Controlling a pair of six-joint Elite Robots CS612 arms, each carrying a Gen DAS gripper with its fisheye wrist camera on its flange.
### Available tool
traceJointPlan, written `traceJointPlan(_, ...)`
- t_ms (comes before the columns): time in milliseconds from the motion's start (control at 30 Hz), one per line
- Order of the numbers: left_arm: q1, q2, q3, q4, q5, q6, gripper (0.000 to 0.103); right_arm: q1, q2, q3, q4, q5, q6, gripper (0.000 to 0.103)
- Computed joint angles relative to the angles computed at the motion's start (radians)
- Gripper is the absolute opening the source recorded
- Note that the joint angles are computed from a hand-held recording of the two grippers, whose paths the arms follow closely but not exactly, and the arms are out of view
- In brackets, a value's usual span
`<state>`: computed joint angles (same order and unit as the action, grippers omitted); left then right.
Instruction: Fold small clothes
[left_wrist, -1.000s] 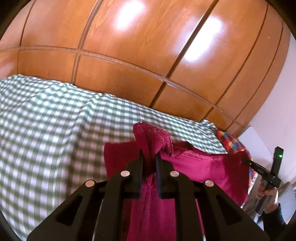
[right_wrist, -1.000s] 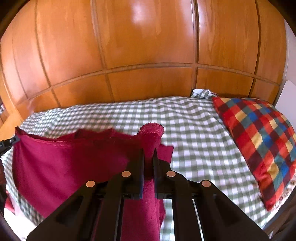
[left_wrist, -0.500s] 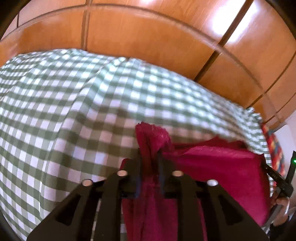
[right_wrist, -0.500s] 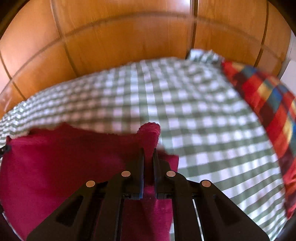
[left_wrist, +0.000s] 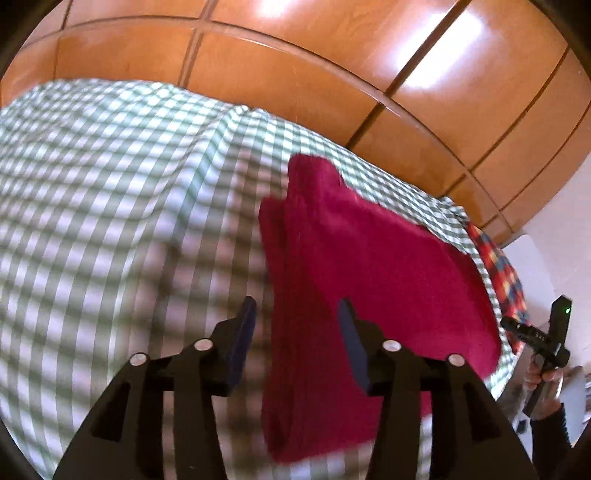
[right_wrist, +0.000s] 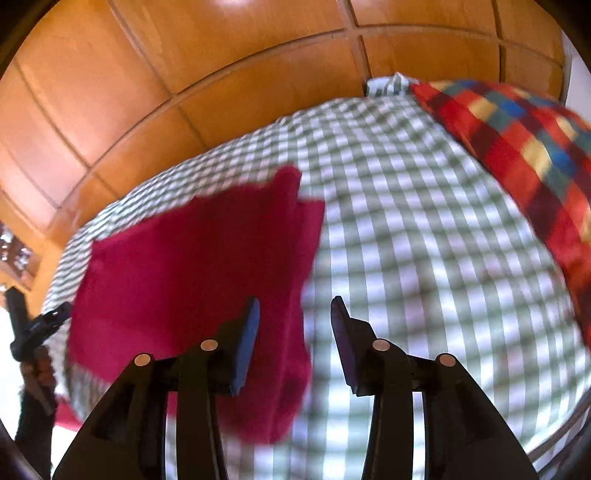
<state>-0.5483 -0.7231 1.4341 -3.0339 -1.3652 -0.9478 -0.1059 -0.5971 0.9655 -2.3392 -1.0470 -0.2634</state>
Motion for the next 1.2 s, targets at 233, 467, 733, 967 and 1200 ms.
traceJointPlan(233, -0.042, -0.025, 0.104, -0.120, -0.034, -0.057, 0.059, -0.010, -0.075, 0.153, 0.032, 0.003, -0.120, 0.039)
traceJointPlan(467, -0.046, -0.011, 0.067, -0.049, -0.020, -0.028, 0.025, 0.018, -0.060, 0.133, 0.042, -0.072, -0.189, 0.011)
traceJointPlan(733, -0.044, -0.035, 0.061, 0.097, 0.017, 0.076, 0.009, 0.014, -0.052, 0.128, -0.024, -0.284, -0.141, 0.000)
traceJointPlan(967, -0.047, -0.037, 0.083, 0.047, 0.004, 0.019, 0.033, -0.021, -0.058, 0.145, -0.031, -0.153, -0.029, 0.002)
traceJointPlan(1200, -0.041, -0.049, 0.145, -0.095, -0.009, -0.106, 0.038, -0.013, -0.072, 0.160, -0.060, -0.040, -0.025, 0.061)
